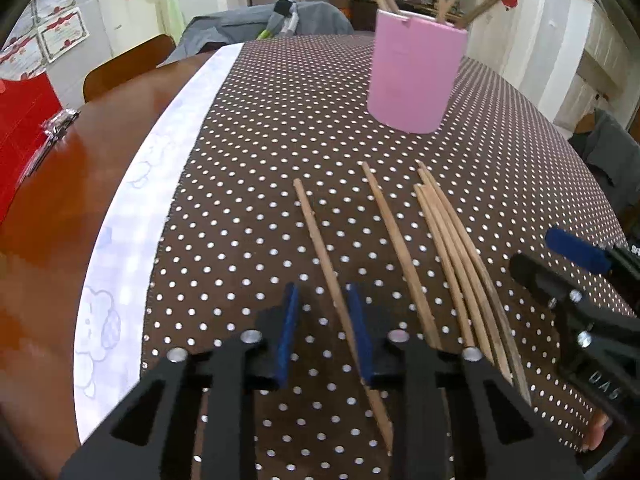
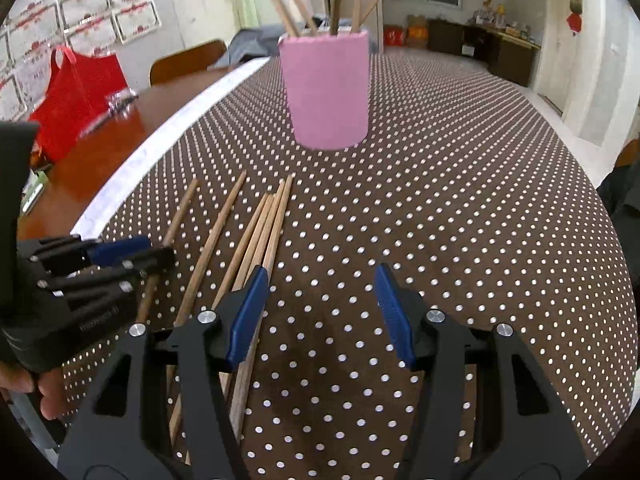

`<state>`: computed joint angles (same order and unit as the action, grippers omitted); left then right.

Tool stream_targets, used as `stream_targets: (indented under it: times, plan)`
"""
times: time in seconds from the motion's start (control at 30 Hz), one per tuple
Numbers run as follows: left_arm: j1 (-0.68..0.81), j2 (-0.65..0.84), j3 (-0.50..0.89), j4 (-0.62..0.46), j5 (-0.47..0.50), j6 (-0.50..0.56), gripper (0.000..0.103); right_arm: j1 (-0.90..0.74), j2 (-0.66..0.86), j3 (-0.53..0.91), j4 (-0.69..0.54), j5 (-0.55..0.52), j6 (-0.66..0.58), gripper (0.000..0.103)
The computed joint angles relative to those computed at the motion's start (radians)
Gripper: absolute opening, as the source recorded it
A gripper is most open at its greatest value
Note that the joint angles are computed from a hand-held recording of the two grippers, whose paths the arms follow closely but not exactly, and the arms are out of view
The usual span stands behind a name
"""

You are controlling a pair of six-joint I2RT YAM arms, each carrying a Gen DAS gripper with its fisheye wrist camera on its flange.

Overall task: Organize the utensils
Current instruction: 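Close the left gripper on a chopstick while the right gripper grasps another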

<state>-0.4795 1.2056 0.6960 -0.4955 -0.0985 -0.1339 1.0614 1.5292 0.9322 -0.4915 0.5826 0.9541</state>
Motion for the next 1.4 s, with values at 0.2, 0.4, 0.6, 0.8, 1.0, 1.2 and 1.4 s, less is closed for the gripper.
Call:
stream_targets:
  times: [0.2,0.4,0.6,0.8,1.0,1.2,1.4]
  plan:
    - [0.052,-0.003,-0.012,0.028,0.042,-0.007,0.009,-0.009,0.043,0.048,-0.034,-0.046,0.001,0.051]
    - [0.051,0.001,-0.014,0.041,0.039,-0.010,0.009,-0.021,0.088,0.093,-0.061,-0.089,-0.012,0.037]
    - [0.067,0.000,-0.010,0.032,0.062,-0.008,0.008,-0.039,0.126,0.163,-0.111,-0.145,-0.036,0.036]
    - [0.063,0.003,-0.010,0.034,0.057,-0.009,0.008,-0.071,0.182,0.261,-0.196,-0.198,-0.077,0.034]
    - [0.078,0.007,-0.003,0.027,0.080,-0.017,0.008,-0.084,0.226,0.314,-0.245,-0.198,-0.101,0.017]
    - [0.077,0.009,-0.002,0.026,0.081,-0.030,0.008,-0.095,0.229,0.315,-0.238,-0.201,-0.103,0.010]
    - [0.078,0.006,-0.007,0.029,0.078,-0.035,0.007,-0.094,0.156,0.214,-0.175,-0.196,-0.097,0.008]
